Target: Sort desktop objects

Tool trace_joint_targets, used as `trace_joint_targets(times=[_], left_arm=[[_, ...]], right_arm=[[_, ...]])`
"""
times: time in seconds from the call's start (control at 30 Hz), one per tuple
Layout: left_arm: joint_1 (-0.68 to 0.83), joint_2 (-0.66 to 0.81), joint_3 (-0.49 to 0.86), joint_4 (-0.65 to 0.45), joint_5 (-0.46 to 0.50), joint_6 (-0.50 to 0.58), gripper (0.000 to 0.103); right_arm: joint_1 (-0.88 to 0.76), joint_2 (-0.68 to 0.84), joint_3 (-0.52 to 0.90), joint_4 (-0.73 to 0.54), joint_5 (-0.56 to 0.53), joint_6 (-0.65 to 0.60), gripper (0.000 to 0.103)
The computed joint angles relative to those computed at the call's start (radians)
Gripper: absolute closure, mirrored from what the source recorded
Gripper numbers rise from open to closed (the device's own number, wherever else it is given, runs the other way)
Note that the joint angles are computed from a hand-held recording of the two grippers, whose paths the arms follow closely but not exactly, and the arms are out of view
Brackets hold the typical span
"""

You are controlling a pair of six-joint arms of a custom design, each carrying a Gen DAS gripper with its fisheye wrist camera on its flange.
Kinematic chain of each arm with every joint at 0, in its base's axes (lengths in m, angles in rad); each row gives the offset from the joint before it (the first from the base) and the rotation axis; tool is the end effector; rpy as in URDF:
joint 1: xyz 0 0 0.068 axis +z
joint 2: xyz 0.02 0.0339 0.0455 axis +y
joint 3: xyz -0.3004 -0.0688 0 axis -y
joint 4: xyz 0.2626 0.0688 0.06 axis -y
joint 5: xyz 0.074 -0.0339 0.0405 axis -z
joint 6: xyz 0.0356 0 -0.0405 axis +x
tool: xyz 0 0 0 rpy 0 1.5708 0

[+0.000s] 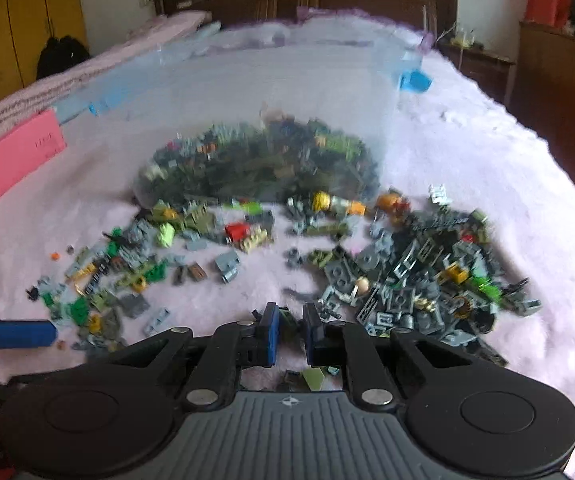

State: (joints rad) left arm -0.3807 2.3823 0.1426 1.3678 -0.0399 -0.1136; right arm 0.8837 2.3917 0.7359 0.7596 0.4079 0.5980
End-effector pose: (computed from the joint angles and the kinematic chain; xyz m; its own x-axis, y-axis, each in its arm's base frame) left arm 0.1793 -0.0702 -0.0068 -0.7455 0.1764 -0.6427 0.2646 0.9634 -0.0426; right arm 0.2291 0.2569 -0.0318 -0.7205 -0.0633 -0.6906 -0.1777 0.9794 0.0956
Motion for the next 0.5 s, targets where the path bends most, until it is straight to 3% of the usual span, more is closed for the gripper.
trace_joint_targets(times=[0.13, 0.5], left_arm=[[0.009, -0.024, 0.027, -0.047, 0.022, 0.017, 0.066], [-0.064, -0.020, 0.195, -0.208, 0.026, 0.052, 0.068]], right_arm=[[0.006, 0.015, -0.025, 0.057, -0.014, 0.019, 0.094], [0.185, -0.074, -0.192, 0.102, 0.056, 0.193, 0.095]])
